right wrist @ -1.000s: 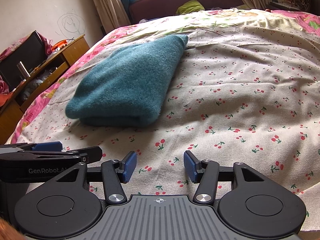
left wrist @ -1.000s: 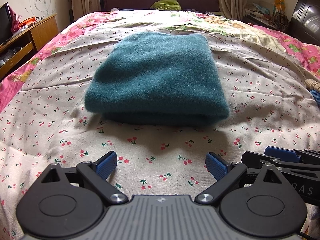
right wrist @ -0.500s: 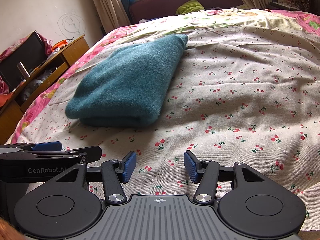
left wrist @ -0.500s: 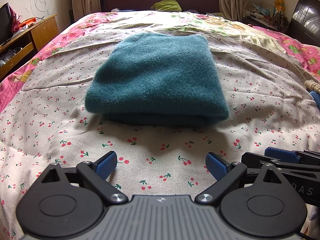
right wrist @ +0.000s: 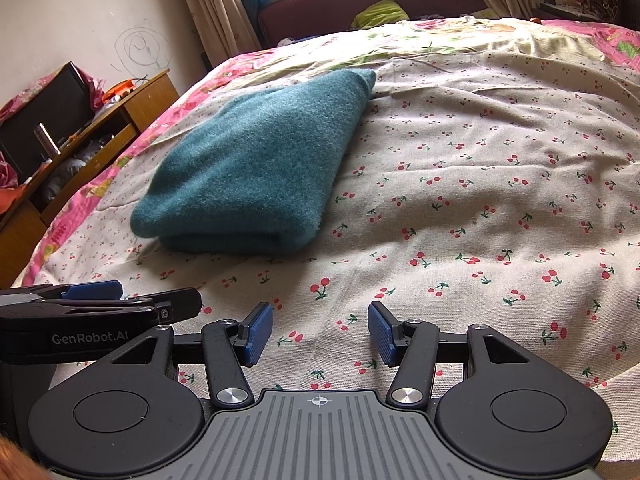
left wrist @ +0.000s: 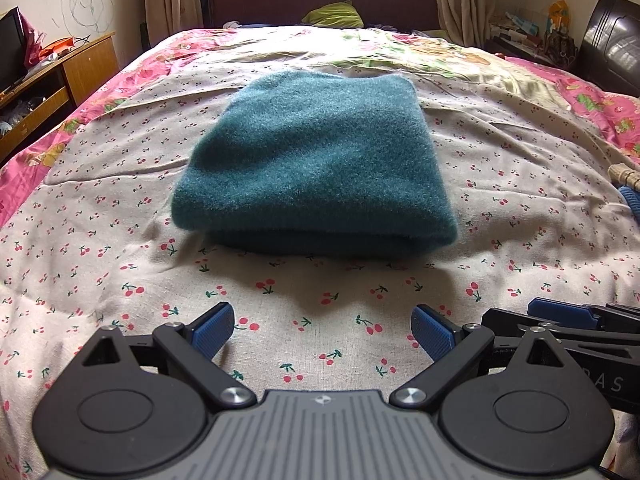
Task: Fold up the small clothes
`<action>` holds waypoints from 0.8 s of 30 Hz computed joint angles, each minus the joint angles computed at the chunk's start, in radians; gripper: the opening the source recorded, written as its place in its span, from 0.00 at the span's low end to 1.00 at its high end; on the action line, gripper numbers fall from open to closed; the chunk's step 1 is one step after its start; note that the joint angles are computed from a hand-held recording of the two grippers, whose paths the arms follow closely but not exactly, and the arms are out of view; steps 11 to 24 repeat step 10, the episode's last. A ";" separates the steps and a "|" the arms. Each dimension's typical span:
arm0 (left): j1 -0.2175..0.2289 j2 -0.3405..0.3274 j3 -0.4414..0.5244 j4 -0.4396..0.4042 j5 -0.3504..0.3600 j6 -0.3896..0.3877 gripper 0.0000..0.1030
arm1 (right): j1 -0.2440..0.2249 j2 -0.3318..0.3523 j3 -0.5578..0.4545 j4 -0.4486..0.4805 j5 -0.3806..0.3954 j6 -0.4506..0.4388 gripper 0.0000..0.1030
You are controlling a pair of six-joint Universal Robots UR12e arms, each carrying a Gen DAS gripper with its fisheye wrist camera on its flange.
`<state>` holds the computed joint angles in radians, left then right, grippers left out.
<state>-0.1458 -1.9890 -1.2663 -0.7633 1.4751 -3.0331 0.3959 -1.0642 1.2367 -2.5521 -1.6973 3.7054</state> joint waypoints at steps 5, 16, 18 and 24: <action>-0.001 0.001 -0.003 0.007 0.003 -0.003 1.00 | 0.000 0.000 0.000 0.001 0.000 0.001 0.51; -0.002 0.001 -0.003 0.008 0.006 -0.005 1.00 | 0.000 0.000 -0.001 0.001 -0.001 0.002 0.53; -0.002 0.001 -0.003 0.008 0.006 -0.005 1.00 | 0.000 0.000 -0.001 0.001 -0.001 0.002 0.53; -0.002 0.001 -0.003 0.008 0.006 -0.005 1.00 | 0.000 0.000 -0.001 0.001 -0.001 0.002 0.53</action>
